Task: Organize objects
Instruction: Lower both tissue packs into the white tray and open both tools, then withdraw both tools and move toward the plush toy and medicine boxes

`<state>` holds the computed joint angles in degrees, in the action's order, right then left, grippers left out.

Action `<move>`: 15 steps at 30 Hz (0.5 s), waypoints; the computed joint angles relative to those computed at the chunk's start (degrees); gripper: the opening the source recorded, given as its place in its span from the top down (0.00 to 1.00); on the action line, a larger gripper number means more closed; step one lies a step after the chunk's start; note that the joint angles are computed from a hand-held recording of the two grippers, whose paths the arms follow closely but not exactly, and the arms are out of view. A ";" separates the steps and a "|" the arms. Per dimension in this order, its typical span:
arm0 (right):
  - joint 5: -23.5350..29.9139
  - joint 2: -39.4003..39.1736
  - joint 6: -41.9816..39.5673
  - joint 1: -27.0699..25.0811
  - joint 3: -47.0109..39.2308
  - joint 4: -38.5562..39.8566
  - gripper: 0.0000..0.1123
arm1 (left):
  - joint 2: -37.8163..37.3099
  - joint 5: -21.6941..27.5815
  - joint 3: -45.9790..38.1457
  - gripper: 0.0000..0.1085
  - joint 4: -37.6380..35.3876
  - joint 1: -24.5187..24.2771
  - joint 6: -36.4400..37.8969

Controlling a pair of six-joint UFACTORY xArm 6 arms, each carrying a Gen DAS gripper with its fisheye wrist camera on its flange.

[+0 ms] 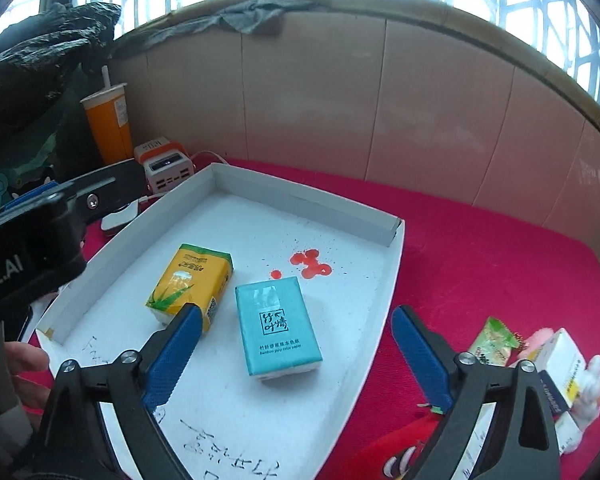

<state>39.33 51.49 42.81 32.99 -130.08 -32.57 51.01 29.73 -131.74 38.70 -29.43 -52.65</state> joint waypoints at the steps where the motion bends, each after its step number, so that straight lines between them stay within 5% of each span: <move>1: -0.38 -0.89 0.57 0.03 1.40 -0.54 0.08 | -0.69 0.01 0.92 0.10 0.67 -0.20 -0.47; 9: -6.67 -11.47 9.59 -0.16 17.68 -9.40 0.08 | -4.85 1.43 6.31 0.10 8.79 -2.02 -6.54; 15: -11.35 -20.19 17.67 -1.43 29.73 -14.34 0.08 | -7.39 -1.08 10.54 0.10 7.60 -3.54 -5.33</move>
